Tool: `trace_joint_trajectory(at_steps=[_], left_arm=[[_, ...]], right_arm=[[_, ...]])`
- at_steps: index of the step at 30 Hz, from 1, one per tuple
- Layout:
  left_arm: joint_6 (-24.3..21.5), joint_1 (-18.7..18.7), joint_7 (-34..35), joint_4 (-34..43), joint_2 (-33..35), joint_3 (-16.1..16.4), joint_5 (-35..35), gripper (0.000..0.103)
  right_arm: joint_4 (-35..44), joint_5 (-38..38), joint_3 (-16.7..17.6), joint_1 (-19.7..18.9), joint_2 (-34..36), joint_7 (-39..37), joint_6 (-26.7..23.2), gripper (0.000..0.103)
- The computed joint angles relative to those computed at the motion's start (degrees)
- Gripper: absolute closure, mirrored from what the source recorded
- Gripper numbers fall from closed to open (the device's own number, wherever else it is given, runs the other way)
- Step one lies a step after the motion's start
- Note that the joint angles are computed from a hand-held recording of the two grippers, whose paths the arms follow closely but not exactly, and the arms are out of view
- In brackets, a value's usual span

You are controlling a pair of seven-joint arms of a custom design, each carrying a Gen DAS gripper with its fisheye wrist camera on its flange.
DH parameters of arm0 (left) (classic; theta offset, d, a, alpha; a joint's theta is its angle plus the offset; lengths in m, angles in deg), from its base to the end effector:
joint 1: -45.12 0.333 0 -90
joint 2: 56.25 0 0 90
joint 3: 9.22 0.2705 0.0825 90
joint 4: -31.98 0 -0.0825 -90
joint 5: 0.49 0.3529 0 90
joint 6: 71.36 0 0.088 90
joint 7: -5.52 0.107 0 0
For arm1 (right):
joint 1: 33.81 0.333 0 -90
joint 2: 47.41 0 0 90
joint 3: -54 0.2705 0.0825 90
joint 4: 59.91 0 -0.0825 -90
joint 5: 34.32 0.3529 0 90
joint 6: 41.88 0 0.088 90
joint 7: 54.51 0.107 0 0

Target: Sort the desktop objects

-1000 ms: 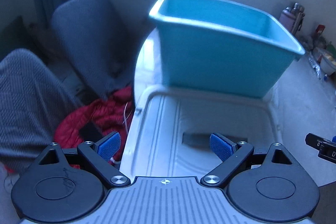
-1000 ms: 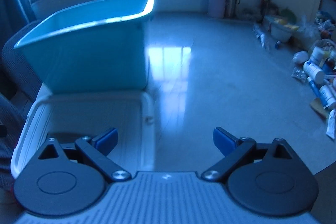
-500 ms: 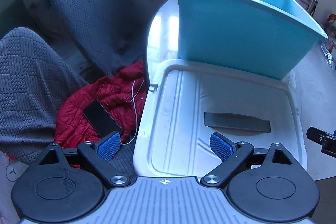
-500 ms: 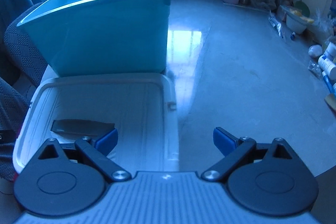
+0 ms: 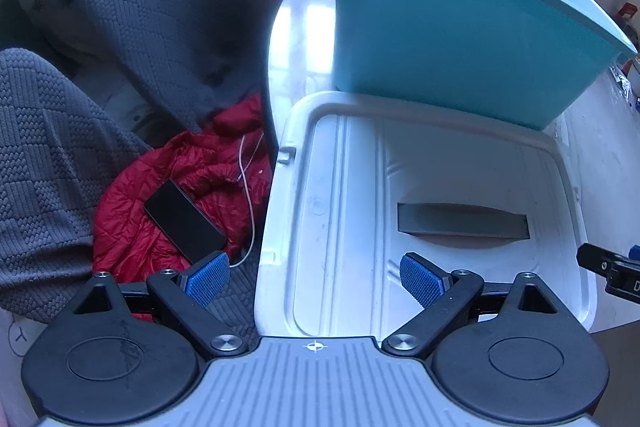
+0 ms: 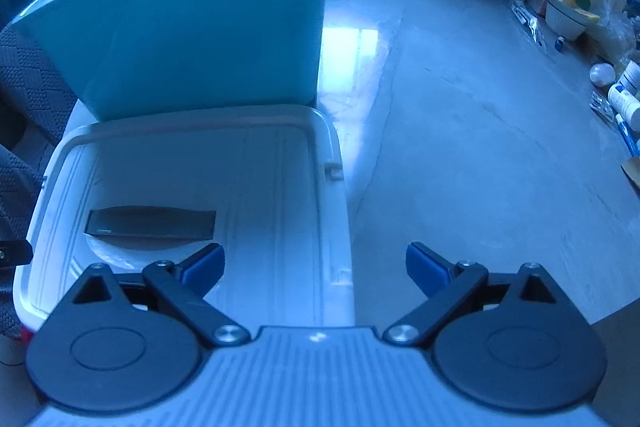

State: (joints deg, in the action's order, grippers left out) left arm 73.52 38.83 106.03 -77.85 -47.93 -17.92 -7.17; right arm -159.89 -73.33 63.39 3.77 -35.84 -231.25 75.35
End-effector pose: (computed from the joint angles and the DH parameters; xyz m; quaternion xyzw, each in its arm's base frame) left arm 0.5782 -0.1502 0.4399 -0.5533 0.7984 -0.2065 0.1172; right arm 0.4359 0.4082 0.4426 -0.4777 0.8281 -0.2405 0.1676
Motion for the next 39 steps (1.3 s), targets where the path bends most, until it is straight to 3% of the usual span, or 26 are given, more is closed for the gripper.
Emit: trace_joint_trajectory(at_steps=[20, 39], left_arm=[[-4.76, 0.15, 2.85, 3.28, 2.41, 0.01, -0.63, 0.009], [-1.49, 0.02, 1.87, -6.21, -4.35, -0.25, -0.96, 0.009]], right_arm=[[1.38, 4.08, -0.37, -0.07, 1.69, -0.57, 0.60, 0.005], [-5.83, 2.43, 1.19, -0.07, -3.35, 2.63, 3.20, 0.005]])
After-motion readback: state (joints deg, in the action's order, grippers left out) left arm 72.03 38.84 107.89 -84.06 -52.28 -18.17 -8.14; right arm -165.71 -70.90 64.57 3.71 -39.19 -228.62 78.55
